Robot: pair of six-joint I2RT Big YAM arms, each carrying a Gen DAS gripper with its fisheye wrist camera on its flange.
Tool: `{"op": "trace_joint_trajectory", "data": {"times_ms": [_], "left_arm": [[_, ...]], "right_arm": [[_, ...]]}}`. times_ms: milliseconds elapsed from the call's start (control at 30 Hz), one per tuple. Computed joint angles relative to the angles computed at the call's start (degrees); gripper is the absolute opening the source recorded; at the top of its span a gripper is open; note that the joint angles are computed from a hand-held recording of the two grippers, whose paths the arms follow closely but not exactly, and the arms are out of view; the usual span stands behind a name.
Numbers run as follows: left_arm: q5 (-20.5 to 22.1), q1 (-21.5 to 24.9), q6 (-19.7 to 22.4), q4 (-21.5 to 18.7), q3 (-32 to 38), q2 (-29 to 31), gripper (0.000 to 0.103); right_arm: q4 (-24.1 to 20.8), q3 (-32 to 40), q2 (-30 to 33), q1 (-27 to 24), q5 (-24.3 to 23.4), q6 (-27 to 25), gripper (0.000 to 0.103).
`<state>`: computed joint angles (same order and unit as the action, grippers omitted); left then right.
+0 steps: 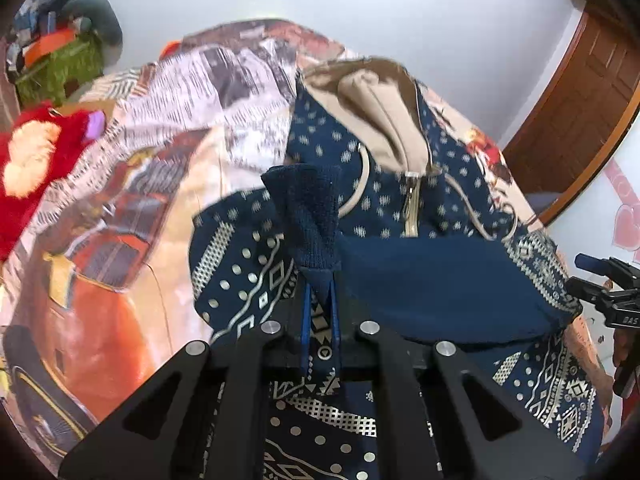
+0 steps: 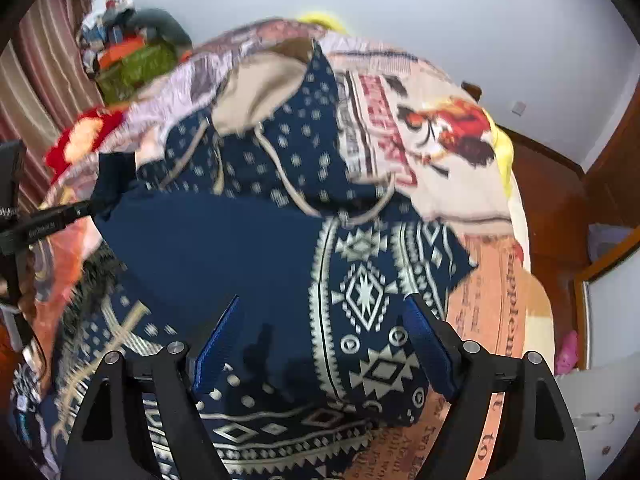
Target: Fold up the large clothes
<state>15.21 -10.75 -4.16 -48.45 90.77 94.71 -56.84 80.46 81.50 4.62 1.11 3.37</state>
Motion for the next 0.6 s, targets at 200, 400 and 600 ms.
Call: {"op": "trace_joint_trajectory", "data": {"times_ms": [200, 400, 600], "left_arm": [[-2.17, 1.22, -0.78, -0.65, -1.16, 0.50, 0.008], [-5.54, 2.28, -1.47, -1.77, -3.21, 2.17, 0.008], [-1.99, 3.06, -2.30, -8.49, -1.89, 5.90, 0.011]], "right_arm": [[-1.05, -0.19, 1.94, -0.51, 1.30, 0.67, 0.082], [-1.07, -2.30, 1.98, -0.20, 2.38, -0.98, 0.082], [-3.98, -1.76, 4.33, -0.70, -2.01, 0.54, 0.082]]}}
